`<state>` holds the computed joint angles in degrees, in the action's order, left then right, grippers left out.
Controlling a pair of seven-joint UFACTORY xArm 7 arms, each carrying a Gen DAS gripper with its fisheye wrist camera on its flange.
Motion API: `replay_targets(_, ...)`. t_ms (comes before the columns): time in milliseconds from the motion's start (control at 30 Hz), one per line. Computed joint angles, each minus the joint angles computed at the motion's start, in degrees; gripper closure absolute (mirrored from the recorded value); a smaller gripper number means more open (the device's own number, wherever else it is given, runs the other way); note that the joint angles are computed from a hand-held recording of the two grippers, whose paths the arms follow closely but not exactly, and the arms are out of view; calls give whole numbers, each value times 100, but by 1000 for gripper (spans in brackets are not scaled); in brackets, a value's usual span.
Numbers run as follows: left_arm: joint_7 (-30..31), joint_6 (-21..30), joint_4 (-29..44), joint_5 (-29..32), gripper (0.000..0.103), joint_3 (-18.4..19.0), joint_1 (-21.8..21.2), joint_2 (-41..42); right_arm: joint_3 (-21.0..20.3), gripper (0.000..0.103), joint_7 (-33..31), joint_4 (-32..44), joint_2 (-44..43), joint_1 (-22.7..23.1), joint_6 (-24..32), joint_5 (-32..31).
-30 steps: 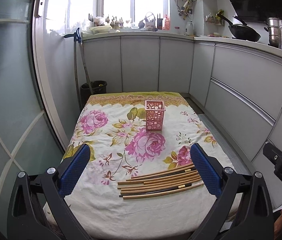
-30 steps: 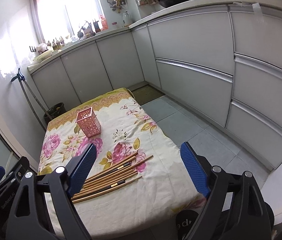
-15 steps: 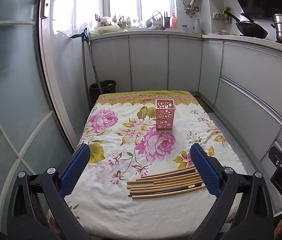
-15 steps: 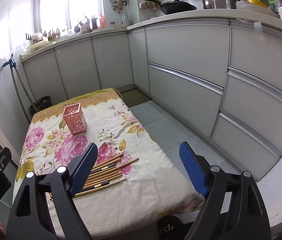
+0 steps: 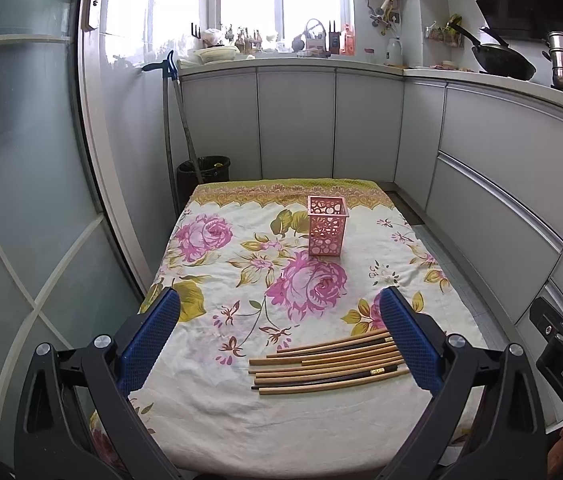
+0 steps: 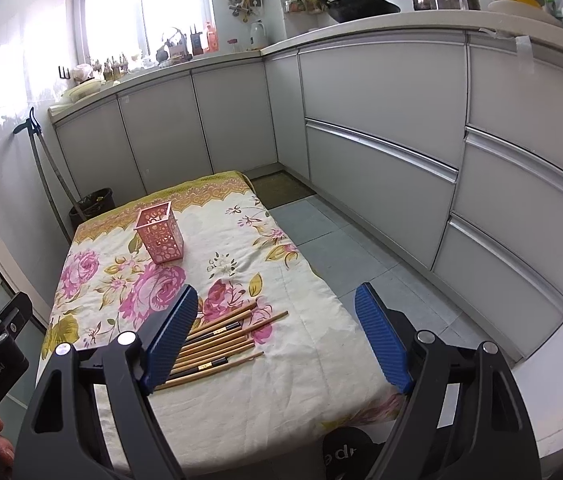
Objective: Organize utensils
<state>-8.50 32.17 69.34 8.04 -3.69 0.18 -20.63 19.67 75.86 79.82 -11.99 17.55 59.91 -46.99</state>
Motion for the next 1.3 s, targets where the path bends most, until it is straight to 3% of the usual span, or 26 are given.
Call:
replay_targets(767, -2, 93, -48, 20, 7, -16, -26, 25, -53, 24, -71, -74, 27, -44, -207, 175)
replay_targets(1300, -92, 244, 439, 177, 7, -40, -146, 787, -387, 24, -272, 36, 437, 13, -393, 404)
